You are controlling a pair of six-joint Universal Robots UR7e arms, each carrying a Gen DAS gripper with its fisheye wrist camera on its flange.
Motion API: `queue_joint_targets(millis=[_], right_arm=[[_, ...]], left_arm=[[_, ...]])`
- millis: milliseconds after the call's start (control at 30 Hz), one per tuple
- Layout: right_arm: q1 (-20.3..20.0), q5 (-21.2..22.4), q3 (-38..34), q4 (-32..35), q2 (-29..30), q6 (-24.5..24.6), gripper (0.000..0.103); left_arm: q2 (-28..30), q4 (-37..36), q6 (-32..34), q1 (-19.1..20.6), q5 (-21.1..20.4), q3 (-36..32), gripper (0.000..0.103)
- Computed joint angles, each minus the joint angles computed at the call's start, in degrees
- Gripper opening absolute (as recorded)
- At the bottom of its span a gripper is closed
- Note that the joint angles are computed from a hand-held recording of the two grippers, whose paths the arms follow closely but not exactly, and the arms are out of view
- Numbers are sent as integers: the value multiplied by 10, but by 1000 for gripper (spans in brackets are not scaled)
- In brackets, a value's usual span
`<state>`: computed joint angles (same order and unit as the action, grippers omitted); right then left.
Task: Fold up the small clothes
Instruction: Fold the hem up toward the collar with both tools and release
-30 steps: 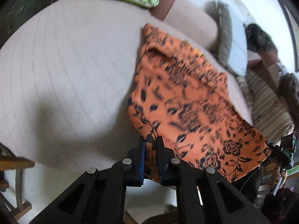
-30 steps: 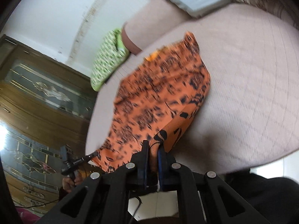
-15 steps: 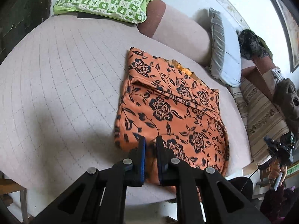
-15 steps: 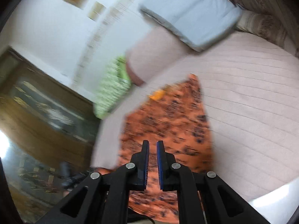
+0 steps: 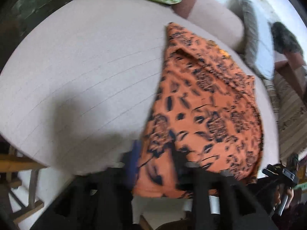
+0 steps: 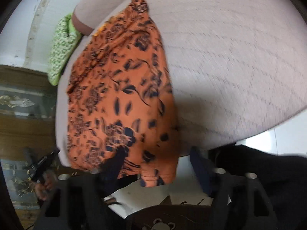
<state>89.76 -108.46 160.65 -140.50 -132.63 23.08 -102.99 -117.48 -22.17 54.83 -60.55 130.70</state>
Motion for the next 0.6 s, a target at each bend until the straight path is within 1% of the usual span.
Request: queue_joint_targets(millis=[33, 67, 100, 133, 167, 233, 300, 333, 367, 400, 467, 500, 533, 567, 600], right_arm=[[15, -16, 3, -19, 22, 13, 74], [38, -36, 0, -36, 55, 32, 74], [66, -62, -6, -51, 95, 52, 74], [105, -102, -22, -59, 152, 82, 74], [131, -129, -34, -54, 188, 106, 74], [165, -169, -56, -53, 257, 142, 74], [190, -217, -81, -11, 328, 197, 74], [204, -241, -92, 6, 365, 218, 74], [210, -252, -98, 22, 381, 235, 74], [213, -262, -105, 51, 400, 262, 74], [210, -262, -99, 56, 408, 276, 72], [206, -261, -89, 47, 402, 278, 72], [201, -255, -80, 33, 392, 271, 68], [194, -246, -71, 13, 382, 255, 51], [180, -226, -60, -8, 363, 221, 41]], left_arm=[[-4, 17, -17, -2, 16, 1, 66], [-9, 26, -26, -3, 22, 2, 66], [-11, 29, -26, -2, 22, 3, 66], [-14, 36, -29, -1, 22, 5, 67], [-15, 43, -34, -2, 27, 7, 71], [-10, 75, -59, -9, 53, 9, 73], [-4, 84, -63, -9, 58, 12, 73], [-1, 81, -59, -6, 53, 17, 73], [0, 79, -54, -6, 49, 20, 73], [3, 75, -44, -6, 47, 26, 73], [12, 70, -26, -12, 54, 36, 73], [17, 73, -23, -16, 63, 40, 73], [21, 69, -16, -17, 67, 45, 73], [22, 59, -5, -14, 60, 48, 73], [21, 49, 7, -10, 48, 51, 72]])
